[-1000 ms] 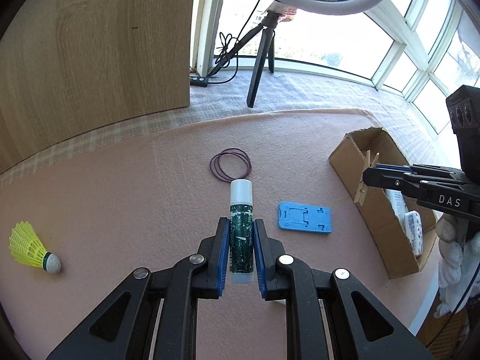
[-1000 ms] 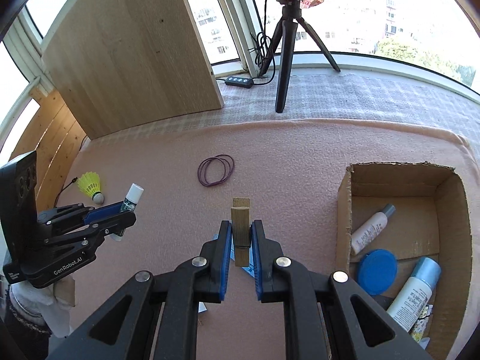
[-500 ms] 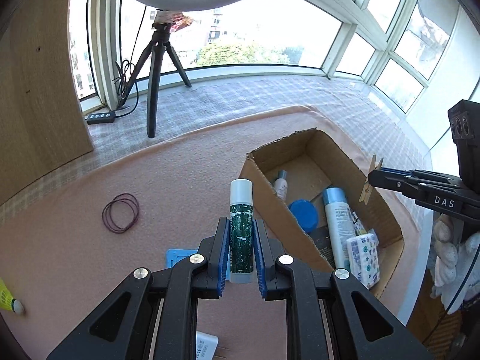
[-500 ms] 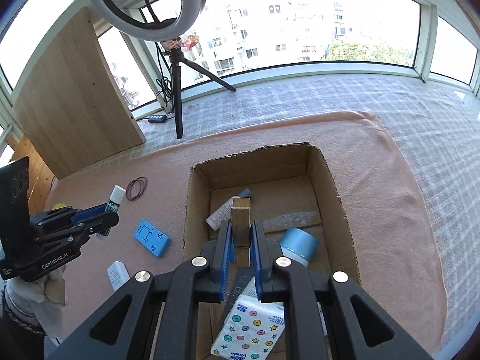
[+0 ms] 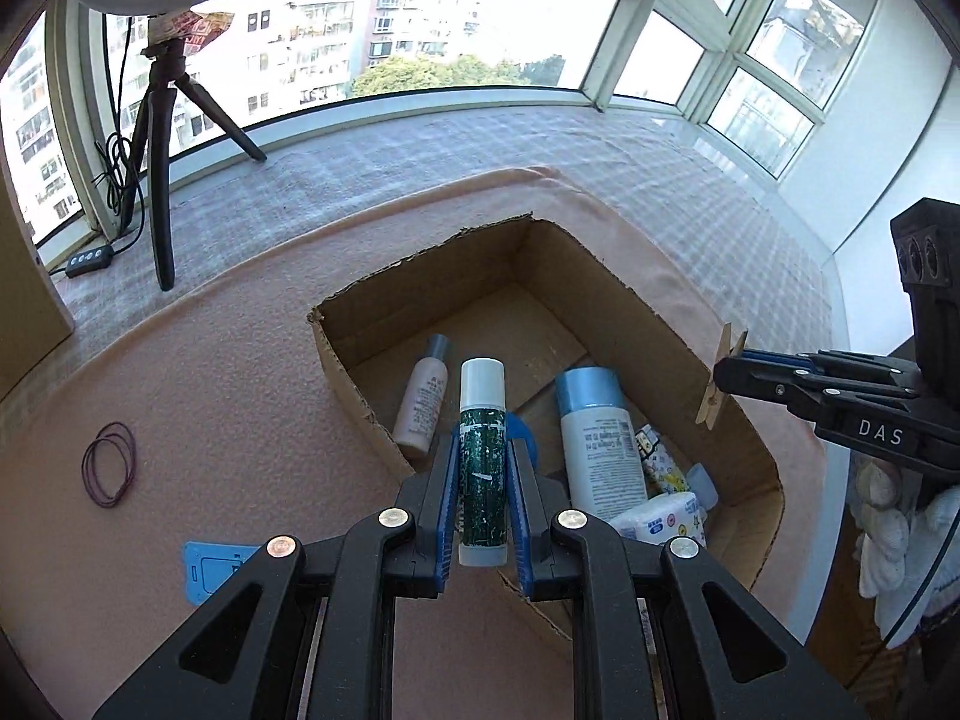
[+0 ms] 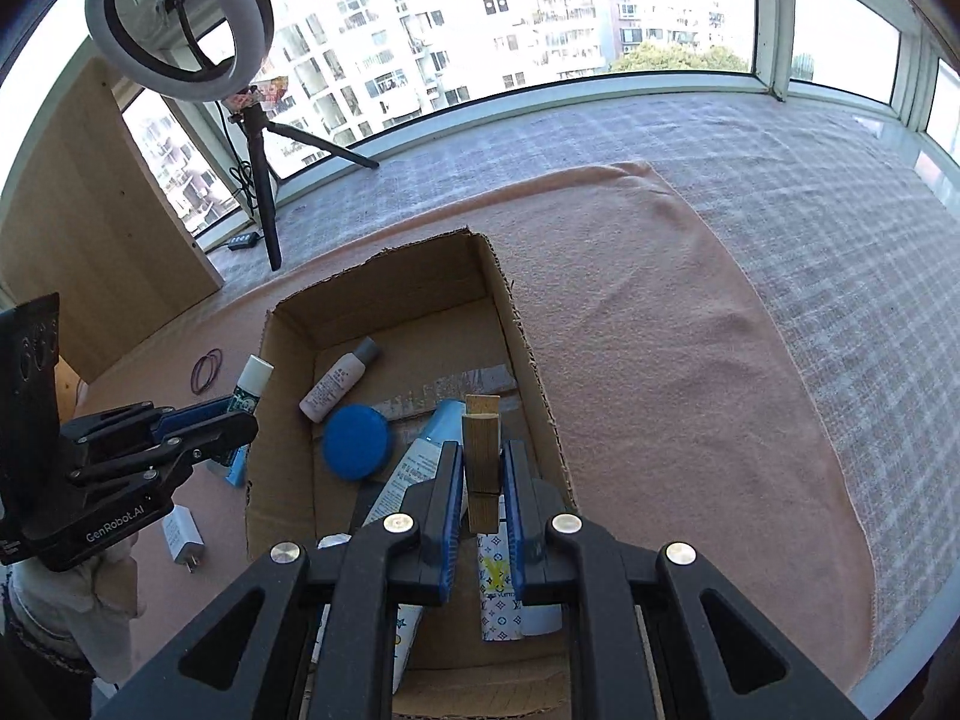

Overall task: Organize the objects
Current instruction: 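Carry clothespin and glue stick over the box and open both tools, then move the right tool to the white USB charger and grasp it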

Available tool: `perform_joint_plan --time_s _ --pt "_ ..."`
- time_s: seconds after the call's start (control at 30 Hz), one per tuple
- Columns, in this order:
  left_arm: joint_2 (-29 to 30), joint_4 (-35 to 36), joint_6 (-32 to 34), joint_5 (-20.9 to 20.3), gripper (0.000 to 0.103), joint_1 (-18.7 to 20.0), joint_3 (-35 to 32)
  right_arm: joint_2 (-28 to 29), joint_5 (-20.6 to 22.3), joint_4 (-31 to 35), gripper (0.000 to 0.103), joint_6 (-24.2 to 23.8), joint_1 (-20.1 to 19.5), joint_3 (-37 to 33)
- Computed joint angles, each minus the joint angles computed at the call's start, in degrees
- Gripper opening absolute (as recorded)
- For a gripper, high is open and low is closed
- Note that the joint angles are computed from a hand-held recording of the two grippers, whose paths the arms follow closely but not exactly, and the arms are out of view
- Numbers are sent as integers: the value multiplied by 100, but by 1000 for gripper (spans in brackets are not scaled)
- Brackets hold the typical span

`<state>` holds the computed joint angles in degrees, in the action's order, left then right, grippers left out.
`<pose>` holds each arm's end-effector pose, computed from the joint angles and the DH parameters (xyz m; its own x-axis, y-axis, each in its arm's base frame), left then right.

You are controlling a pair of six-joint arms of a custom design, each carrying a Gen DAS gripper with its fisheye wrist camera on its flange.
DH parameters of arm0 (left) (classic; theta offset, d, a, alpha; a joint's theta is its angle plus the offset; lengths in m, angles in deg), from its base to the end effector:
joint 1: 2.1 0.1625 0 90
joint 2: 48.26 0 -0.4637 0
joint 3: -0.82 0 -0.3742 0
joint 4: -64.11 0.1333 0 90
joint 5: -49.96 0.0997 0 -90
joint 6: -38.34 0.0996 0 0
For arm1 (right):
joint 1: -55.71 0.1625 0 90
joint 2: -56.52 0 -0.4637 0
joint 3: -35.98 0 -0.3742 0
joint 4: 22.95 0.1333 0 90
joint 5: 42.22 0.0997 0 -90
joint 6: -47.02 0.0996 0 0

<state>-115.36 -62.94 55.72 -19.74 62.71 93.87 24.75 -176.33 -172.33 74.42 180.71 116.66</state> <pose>-0.1174 -0.6440 0.3534 -0.7123 0.5885 -0.3824 0.6606 0.7462 -0.0820 0.4833 -0.5787 0.0724 -0.8461 0.0971 0.5240 -0.1967 0.8570 -0.4763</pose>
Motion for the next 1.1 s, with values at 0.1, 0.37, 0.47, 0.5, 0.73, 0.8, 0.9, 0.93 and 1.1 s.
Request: perform_joint_plan --time_s 0.1,0.37,0.47,0.5,0.73,0.8,0.9,0.93,1.1 --pt "0 7 5 7 17 -31 58 -63 18 -68 12 31 -18 138" --pt "-24 57 -61 79 60 -75 70 -74 153 -375 17 -111 -13 234" --pt "-93 -28 -81 4 66 -43 69 -49 118 -528 67 -213 39 228" --pt "-110 -25 -84 6 66 -38 65 -26 20 -671 71 -287 78 235" --pt "-288 48 -103 80 66 18 76 40 3 -668 71 -386 149 118" --pt "-373 74 -112 103 66 41 79 53 51 -703 71 -375 159 121" --pt "-525 85 -145 150 66 91 79 69 166 -728 71 -350 172 115" --pt "-584 98 -170 169 66 114 77 76 204 -739 71 -349 178 107" --pt "-938 148 -307 273 66 264 108 157 401 -746 71 -387 239 -9"
